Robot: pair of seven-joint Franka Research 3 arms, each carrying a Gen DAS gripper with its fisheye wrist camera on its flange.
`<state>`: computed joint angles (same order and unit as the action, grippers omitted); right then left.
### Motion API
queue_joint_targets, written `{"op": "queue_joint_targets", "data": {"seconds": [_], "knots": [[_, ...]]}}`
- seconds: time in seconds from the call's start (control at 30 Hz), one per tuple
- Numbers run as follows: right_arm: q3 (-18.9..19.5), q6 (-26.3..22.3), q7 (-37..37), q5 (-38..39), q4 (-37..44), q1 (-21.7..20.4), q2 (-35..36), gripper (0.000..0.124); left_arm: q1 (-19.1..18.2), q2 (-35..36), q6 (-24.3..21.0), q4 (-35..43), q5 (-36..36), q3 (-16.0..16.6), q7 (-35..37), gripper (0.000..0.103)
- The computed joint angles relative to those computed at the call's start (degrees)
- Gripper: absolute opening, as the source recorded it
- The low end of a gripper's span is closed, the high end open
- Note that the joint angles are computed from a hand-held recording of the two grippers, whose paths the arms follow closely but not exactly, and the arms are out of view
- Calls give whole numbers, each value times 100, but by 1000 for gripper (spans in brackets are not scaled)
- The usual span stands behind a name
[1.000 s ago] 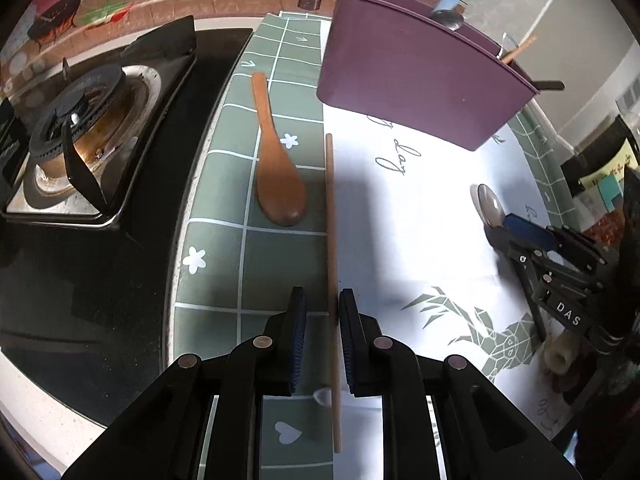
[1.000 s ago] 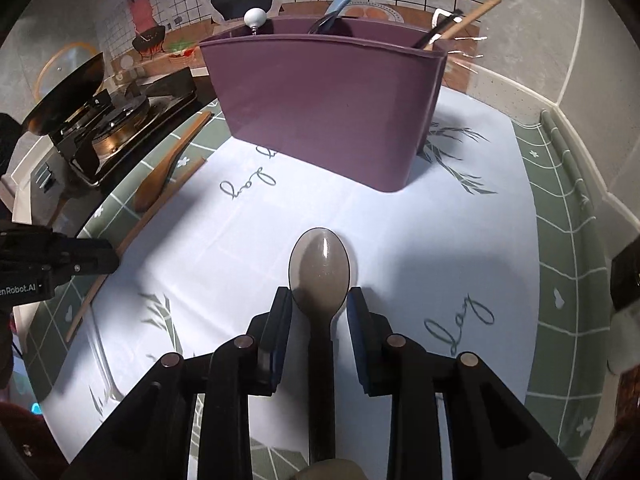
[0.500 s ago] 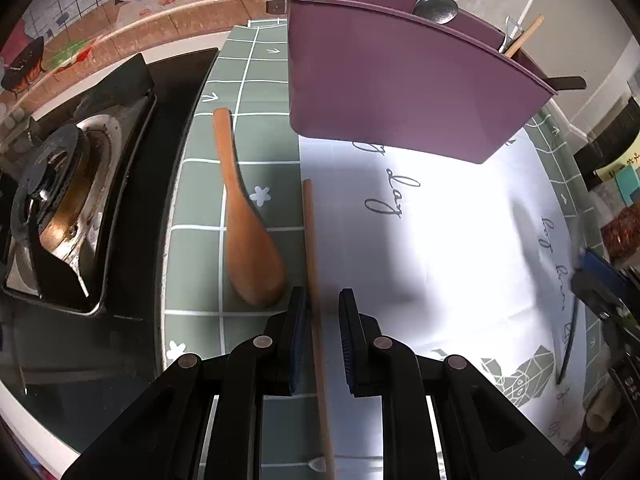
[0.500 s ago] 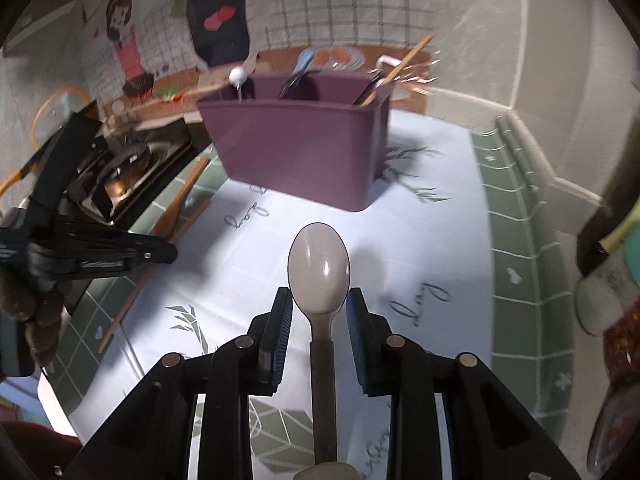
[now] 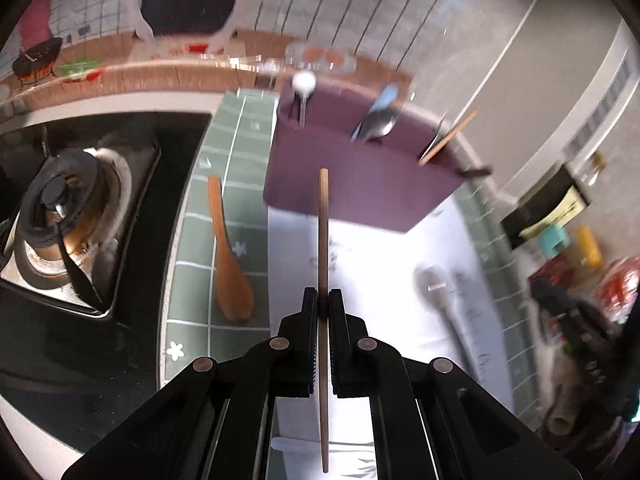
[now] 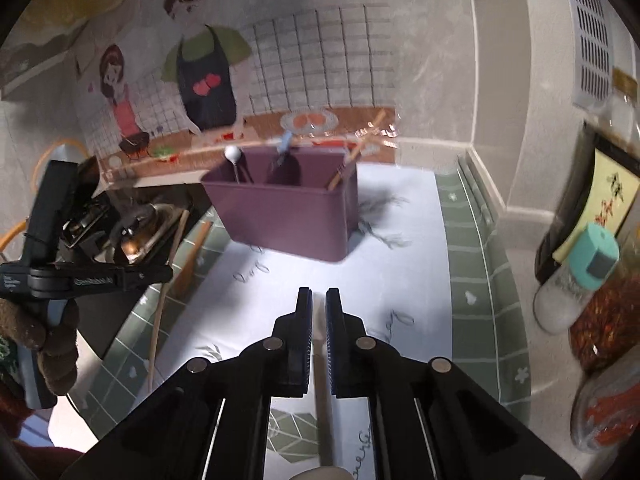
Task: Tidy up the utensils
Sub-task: 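Grasp the grey plastic spoon with the right gripper while the left grasps the wooden chopstick, then lift the chopstick and grey spoon up over the purple caddy with both grippers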
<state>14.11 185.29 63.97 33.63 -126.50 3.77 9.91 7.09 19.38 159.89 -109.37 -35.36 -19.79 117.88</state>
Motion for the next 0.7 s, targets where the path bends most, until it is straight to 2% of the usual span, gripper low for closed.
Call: {"op": "queue_joint_targets", "data": {"seconds": [0.03, 0.07, 0.13, 0.17, 0.3, 0.37, 0.5, 0.7], "knots": [[211, -232, -296, 131, 98, -219, 37, 8, 140, -78, 33, -62, -259, -136, 221, 5], [222, -387, -372, 116, 152, -254, 70, 10, 231, -164, 56, -126, -496, -218, 419, 5], [-112, -914, -417, -92, 307, -25, 159, 26, 328, -323, 30, -213, -953, -273, 813, 5], [-470, -1234, -178, -500, 399, 240, 255, 29, 353, -408, 8, -265, -1174, -266, 985, 5], [-1299, -1453, 696, -1445, 514, 934, 614, 29, 183, -610, -15, -393, -1534, -48, 1164, 5], [-1484, -1504, 1050, -1718, 601, 1077, 772, 29, 50, -663, -36, -435, -1559, 113, 1115, 5], [-1522, -1650, 1338, -1927, 867, 1048, 1046, 30, -114, -767, -40, -523, -1713, 327, 1142, 5], [-1811, -1545, 1778, -2502, 1183, 1322, 1336, 32, -256, -927, 38, -714, -1849, 529, 1089, 5]]}}
